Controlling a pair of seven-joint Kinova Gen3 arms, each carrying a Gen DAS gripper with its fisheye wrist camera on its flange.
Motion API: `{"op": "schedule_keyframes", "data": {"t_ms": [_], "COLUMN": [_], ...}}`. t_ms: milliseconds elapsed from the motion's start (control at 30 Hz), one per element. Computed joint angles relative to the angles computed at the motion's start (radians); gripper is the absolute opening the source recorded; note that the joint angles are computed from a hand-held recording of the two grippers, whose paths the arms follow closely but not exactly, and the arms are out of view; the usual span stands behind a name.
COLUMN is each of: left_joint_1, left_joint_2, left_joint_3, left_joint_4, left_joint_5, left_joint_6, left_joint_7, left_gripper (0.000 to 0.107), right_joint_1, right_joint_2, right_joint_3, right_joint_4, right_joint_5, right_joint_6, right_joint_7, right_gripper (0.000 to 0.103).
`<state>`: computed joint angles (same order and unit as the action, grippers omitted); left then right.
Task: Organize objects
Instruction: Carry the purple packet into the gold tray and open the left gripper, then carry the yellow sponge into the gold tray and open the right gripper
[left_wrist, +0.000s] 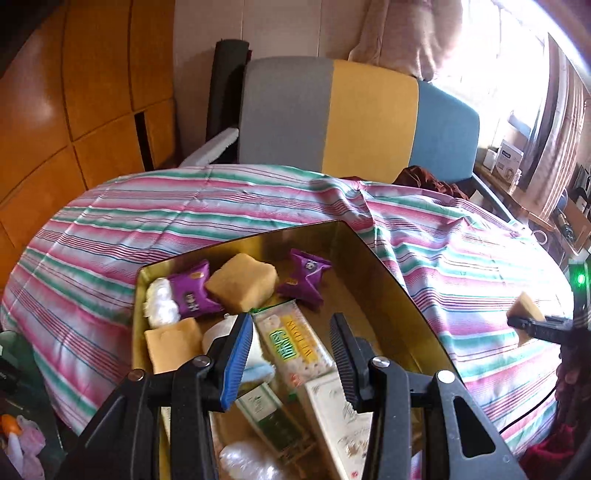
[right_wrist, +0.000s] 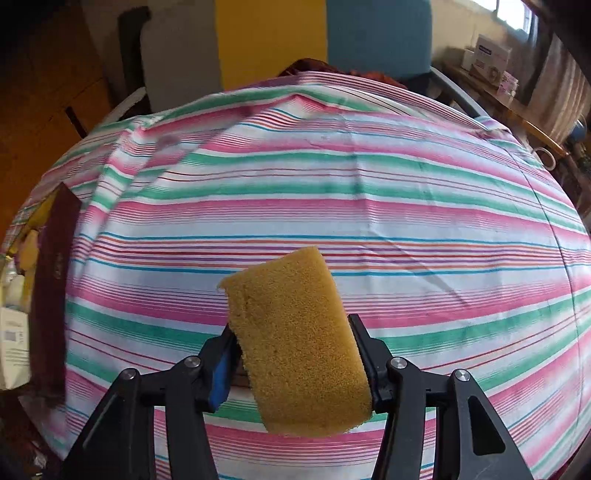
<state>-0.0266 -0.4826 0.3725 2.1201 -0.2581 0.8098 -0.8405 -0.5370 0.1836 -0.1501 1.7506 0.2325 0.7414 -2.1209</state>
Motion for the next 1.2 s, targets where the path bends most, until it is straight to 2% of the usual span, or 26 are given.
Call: {"op": "schedule_keyframes", "data": {"t_ms": [200,367,600,800,833,867,933,1000,1067,1200], "left_joint_1": [-0.008,-0.025,-0.064,-0.112,-0.118,-0.122,-0.142,-0.154,-0.157,-0.177], "left_joint_2": [-0.064,-0.093,-0.129,-0.148,-0.146,-0.146,-0.143,-0.138,-0.147,-0.162], "left_joint_3": [-0.016,-0.043,-0.086,-0.055,-0.048,-0.043,-0.010,0.014,0.027,0.081], "left_joint_4": [0.025,0.047,0.077,0.090,0.090,0.092,0.088,0.081,0.080,0.064], "left_joint_5": [0.016,0.046,0.072,0.060,0.057,0.056,0.043,0.032,0.021,-0.011], "left_joint_6": [0.022,0.039,0.071,0.087,0.091,0.092,0.106,0.121,0.126,0.155], "left_joint_7": [-0.003,-0.015,-0.014,-0.003,0.000,0.004,0.022,0.039,0.054,0.080], "left_gripper": [0.044,0.044,0.044,0.045,0.045,0.045,0.049,0.056,0.056,0.056], "right_joint_1": [-0.129,-0.260,-0.397,-0.453,-0.462,-0.466,-0.455,-0.461,-0.450,-0.452], "right_joint_2": [0.019,0.102,0.260,0.409,0.433,0.454,0.476,0.468,0.456,0.382], "right_joint_3": [-0.066,-0.081,-0.040,0.001,0.009,0.012,0.005,0.012,0.008,0.021], "right_joint_4": [-0.119,-0.269,-0.489,-0.673,-0.701,-0.729,-0.743,-0.716,-0.692,-0.581], "right_joint_5": [0.014,0.040,0.050,0.029,0.026,0.017,-0.021,-0.026,-0.050,-0.040], "right_joint_6": [-0.026,0.002,0.106,0.232,0.255,0.278,0.289,0.253,0.229,0.126], "right_joint_7": [-0.017,-0.008,0.011,0.051,0.058,0.069,0.092,0.096,0.102,0.067], "right_gripper": [0.056,0.057,0.059,0.060,0.063,0.071,0.082,0.084,0.092,0.097]}}
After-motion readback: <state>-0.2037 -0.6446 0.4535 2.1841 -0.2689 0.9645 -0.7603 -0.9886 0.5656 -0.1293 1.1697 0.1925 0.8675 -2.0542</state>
